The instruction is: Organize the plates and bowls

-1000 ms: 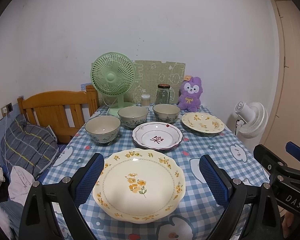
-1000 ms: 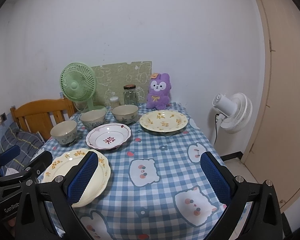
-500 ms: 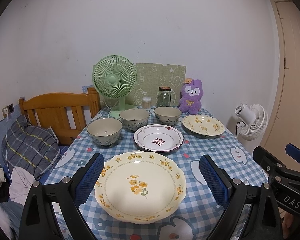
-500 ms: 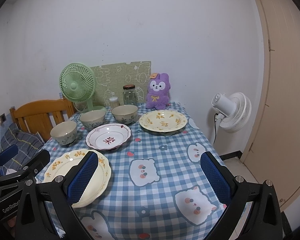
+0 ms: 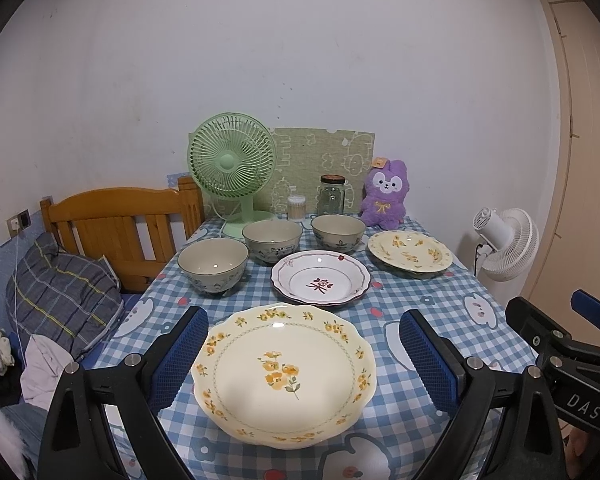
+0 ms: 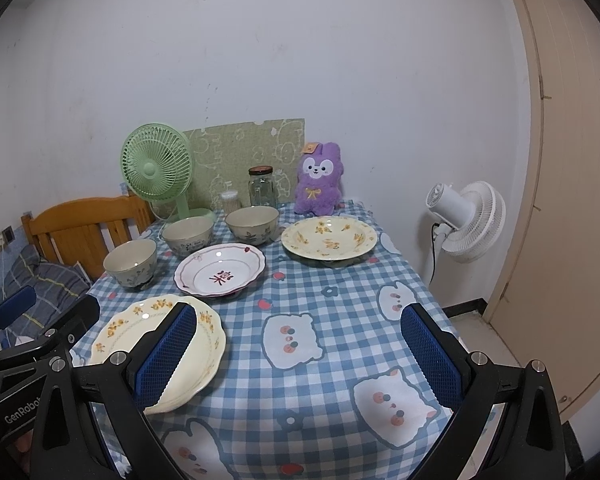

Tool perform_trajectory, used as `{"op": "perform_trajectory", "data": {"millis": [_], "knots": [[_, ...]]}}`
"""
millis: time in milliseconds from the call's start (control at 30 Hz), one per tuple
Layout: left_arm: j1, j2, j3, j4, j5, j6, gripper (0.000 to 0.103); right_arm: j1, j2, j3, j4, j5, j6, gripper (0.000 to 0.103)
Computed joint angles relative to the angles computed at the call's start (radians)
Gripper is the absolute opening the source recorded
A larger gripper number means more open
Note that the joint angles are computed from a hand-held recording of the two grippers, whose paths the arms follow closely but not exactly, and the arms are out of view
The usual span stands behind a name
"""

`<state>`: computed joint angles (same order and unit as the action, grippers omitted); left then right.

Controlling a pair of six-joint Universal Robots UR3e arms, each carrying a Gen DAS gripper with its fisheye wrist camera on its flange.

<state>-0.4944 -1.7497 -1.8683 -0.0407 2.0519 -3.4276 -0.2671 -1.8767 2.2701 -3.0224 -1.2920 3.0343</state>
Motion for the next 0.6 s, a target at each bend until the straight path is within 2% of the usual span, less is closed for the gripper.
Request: {"op": "perform_trajectory", "data": {"millis": [600], "knots": [[0.009, 0.002, -0.013, 0.004, -0.002, 0.001, 0.097, 0.023, 0.043, -0.029, -0.007, -0.020, 0.012, 0.103]]}}
